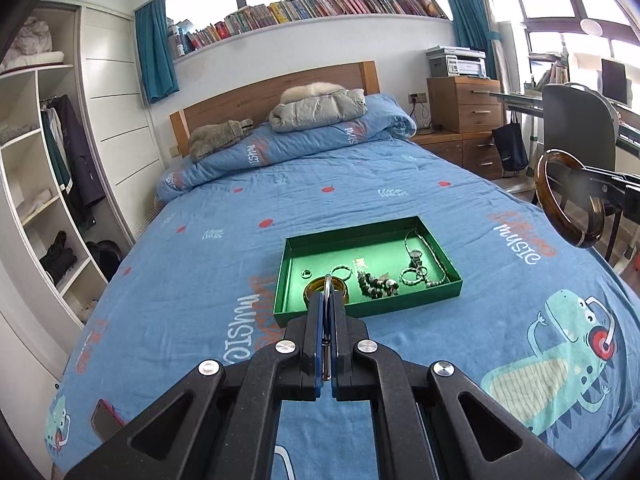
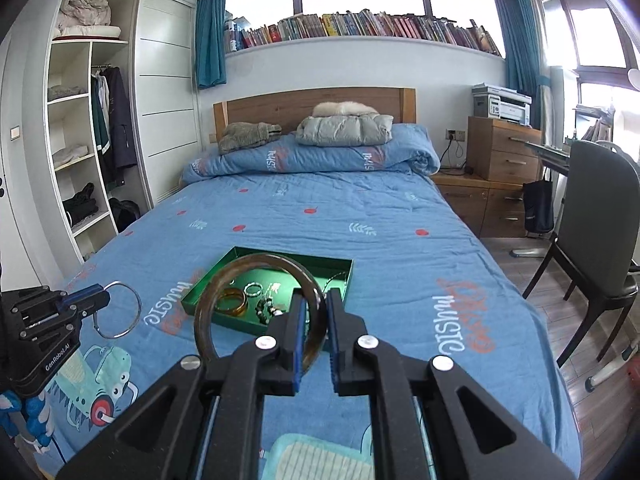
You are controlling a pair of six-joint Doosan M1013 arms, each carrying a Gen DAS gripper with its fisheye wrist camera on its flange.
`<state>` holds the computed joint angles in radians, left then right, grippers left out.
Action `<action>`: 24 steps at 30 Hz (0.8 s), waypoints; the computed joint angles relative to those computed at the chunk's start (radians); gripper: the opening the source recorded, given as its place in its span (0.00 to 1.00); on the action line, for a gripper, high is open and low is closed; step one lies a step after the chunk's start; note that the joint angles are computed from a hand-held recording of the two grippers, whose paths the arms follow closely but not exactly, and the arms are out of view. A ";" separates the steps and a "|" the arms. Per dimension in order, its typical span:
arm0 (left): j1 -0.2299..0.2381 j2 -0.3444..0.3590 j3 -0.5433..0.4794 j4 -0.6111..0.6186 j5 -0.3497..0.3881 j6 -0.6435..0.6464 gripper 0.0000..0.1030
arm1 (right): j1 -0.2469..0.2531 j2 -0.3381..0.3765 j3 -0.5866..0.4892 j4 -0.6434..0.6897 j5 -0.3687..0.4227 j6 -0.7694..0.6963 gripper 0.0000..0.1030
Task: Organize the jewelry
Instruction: 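Carry both bangles over the green tray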
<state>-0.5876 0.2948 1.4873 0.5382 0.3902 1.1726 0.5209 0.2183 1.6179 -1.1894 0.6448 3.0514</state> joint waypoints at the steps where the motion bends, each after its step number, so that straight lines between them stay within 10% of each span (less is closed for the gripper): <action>1: 0.000 0.006 -0.011 -0.002 0.000 0.003 0.03 | -0.006 0.004 -0.012 0.002 0.002 -0.011 0.09; 15: 0.019 0.212 -0.287 -0.054 0.096 0.087 0.03 | -0.125 0.161 -0.200 0.158 -0.096 -0.177 0.09; 24: 0.045 0.423 -0.584 -0.192 0.279 0.194 0.03 | -0.199 0.327 -0.378 0.486 -0.112 -0.458 0.09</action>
